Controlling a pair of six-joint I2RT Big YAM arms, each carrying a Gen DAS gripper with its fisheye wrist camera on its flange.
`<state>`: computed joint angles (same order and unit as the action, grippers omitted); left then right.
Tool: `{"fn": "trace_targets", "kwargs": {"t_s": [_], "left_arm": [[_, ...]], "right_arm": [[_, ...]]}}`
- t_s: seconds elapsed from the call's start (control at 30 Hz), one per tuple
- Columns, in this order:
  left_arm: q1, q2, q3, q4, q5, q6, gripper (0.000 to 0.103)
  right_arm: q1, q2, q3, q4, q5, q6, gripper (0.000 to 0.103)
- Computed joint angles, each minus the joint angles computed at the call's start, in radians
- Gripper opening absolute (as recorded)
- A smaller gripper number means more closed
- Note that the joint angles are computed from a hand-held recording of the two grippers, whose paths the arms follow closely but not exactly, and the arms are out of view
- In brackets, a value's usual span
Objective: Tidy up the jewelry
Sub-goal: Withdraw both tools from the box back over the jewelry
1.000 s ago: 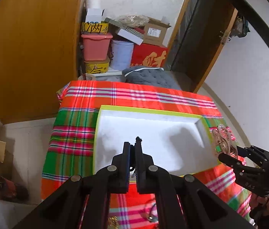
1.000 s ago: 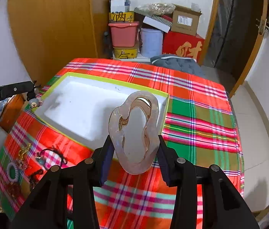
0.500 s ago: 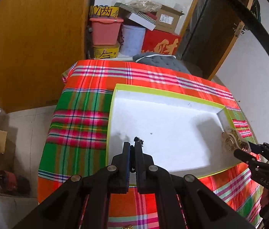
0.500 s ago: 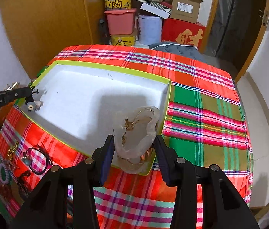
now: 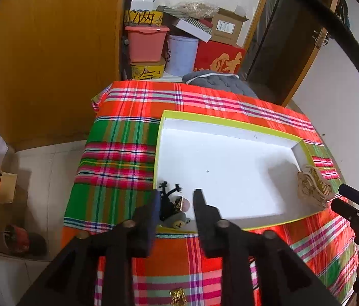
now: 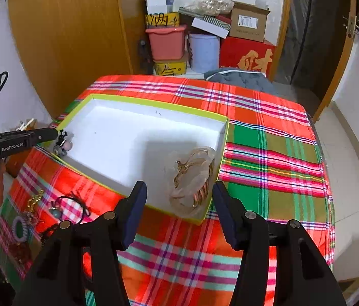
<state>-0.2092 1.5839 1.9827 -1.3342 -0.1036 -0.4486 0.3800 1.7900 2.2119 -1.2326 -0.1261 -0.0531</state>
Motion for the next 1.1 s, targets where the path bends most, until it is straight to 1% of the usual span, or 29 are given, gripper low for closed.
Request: {"fn": "trace_targets", "kwargs": {"t_s": [0.2,0.3,0.43,0.57,0.73,0.9,0.97,1.1], "left_arm": [[-0.026,-0.057,-0.030,-0.006,-0.034,-0.011,0.028],[-0.053,-0.101,-0.066,0.000,-0.047,-0.029,0.028],[-0.097,-0.161,-0.118,0.000,-0.070,-0.055,0.028],[-0.144,-0.208,-0.151,-0.011,-0.087,-0.088,0.028],[-0.204,-0.255,-0.188,-0.035,-0.123,-0.127,0.029],[-0.250,-0.304,-0.239,-0.051,-0.143,-0.180,0.043],[-0.257,-0.319,-0.255,-0.051,-0.145,-0.190,0.043],[-0.270,-0.350,-0.285,-0.051,-0.158,-0.212,0.043]], "right_arm": [[-0.005,-0.101,-0.132,0.062,-0.015,0.024,0.055],[-0.003,-0.156,-0.199,0.075,-0.021,0.033,0.054],[0.008,-0.231,-0.287,0.095,-0.001,0.031,0.054],[0.017,-0.287,-0.355,0.100,0.001,0.038,0.055],[0.026,-0.348,-0.426,0.088,-0.020,0.050,0.054],[0.033,-0.397,-0.488,0.099,-0.052,0.053,0.054],[0.040,-0.409,-0.502,0.099,-0.061,0.044,0.054],[0.058,-0.414,-0.509,0.075,-0.060,0.036,0.054]]}}
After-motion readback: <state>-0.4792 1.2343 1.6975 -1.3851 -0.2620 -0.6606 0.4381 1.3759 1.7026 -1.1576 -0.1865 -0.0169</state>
